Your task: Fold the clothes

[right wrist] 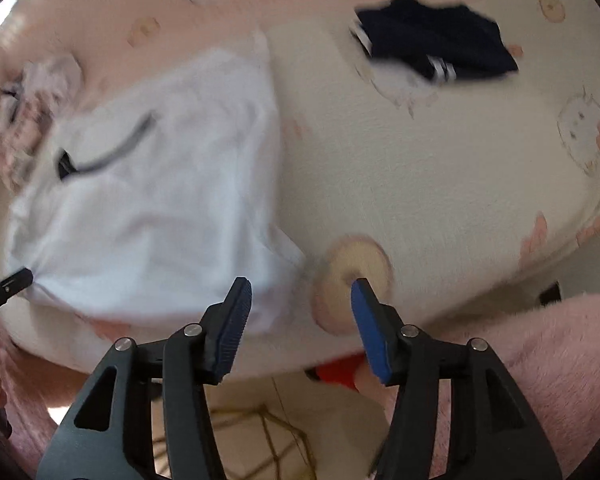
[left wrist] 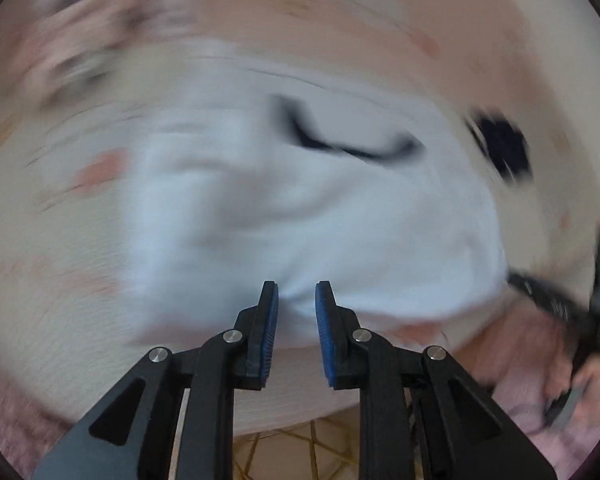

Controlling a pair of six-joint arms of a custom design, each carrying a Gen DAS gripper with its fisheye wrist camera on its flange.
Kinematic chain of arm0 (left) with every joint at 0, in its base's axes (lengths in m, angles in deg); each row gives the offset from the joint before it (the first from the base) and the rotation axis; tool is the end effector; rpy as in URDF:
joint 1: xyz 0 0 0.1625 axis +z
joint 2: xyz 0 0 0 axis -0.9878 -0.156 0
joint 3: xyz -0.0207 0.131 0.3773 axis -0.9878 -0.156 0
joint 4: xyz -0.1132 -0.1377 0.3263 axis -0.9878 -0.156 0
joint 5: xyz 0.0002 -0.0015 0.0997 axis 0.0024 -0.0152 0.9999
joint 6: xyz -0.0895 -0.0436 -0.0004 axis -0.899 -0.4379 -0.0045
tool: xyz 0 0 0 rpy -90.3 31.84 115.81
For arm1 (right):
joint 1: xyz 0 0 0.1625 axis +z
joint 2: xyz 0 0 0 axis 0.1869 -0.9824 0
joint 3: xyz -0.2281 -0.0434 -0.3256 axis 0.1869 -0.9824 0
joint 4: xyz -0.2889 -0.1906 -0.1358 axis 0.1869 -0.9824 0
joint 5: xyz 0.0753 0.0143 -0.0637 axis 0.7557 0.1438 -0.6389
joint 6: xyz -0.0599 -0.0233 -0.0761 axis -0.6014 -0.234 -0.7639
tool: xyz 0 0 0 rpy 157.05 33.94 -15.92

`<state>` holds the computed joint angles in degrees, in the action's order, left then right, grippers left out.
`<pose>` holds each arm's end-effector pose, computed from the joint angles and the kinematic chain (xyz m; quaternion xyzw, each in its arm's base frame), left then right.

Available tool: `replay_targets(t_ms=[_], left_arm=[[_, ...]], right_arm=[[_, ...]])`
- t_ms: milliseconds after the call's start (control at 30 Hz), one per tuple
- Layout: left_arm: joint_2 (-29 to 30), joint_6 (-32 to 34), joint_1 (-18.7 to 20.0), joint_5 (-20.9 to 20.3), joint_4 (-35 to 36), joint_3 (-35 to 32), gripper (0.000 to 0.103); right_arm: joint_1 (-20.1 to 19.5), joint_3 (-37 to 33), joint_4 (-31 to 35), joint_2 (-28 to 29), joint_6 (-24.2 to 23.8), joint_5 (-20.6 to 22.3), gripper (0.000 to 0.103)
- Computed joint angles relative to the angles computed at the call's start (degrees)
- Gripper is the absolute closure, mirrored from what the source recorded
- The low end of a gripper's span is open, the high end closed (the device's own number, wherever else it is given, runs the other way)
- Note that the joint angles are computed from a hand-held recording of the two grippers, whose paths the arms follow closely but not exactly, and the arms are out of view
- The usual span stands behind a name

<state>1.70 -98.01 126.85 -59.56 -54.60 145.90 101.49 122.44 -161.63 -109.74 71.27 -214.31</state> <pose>-0.2112 -0.5139 0.2526 -0.1607 0.9012 -0.3187 0.2459 0.2975 -0.5477 0.2291 0.1277 -0.9254 0.1462 0.3254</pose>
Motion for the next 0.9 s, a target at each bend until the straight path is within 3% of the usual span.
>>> replay_targets(t_ms=[100, 167, 233, 367, 433, 500, 567, 667, 767, 867, 900], left_arm=[[-3.93, -6.28, -0.25, 2.22, 4.39, 1.93, 0.081], [-4.61, -9.93, 0.66, 1.08, 11.22, 0.63, 0.079], [-5.58, -12.0, 1.24, 0.18, 12.72, 1.33, 0.074], [-8.61, -7.3, 0.78, -0.75, -2.68, 7.17, 0.072], [-8.48, -6.29, 1.29, -2.68, -6.91, 8.5, 0.056], [-8.0, -6.19, 2.28, -5.5, -9.7, 9.45, 0.052], [-6.96, -6.23, 3.81, -9.08, -11.91, 9.98, 0.052], [-6.5, -7.19, 2.83, -7.89, -18.08, 12.58, 0.052], [-6.29, -7.08, 3.15, -6.84, -28.02, 15.56, 0.053], [-6.58, -9.11, 3.72, -6.15, -36.08, 18.38, 0.054], [-6.23, -9.27, 4.01, -6.43, -35.53, 18.0, 0.058]], right_arm=[[0.91, -0.24, -0.48, 1.44, -2.14, -0.14, 0.049], [1.62, -0.8, 3.47, 2.82, -2.05, -2.44, 0.051], [2.34, -1.04, 6.48, 4.31, -1.2, -6.82, 0.05], [2.47, -0.8, 5.2, 3.35, 0.97, -7.67, 0.048], [2.4, 0.17, 2.09, 2.29, 0.33, -5.45, 0.048], [2.07, 0.57, 2.82, 1.35, 1.89, -3.68, 0.047], [1.86, 0.3, 4.29, 0.91, 3.43, -1.96, 0.047], [2.0, 0.03, 4.35, 0.31, 4.51, 0.53, 0.047], [2.69, 1.24, 1.17, -0.21, 3.43, -1.27, 0.046], [1.01, 0.94, 8.28, -1.13, 8.67, -0.45, 0.046], [-0.09, 0.95, 9.72, -1.82, 10.84, 2.67, 0.046]])
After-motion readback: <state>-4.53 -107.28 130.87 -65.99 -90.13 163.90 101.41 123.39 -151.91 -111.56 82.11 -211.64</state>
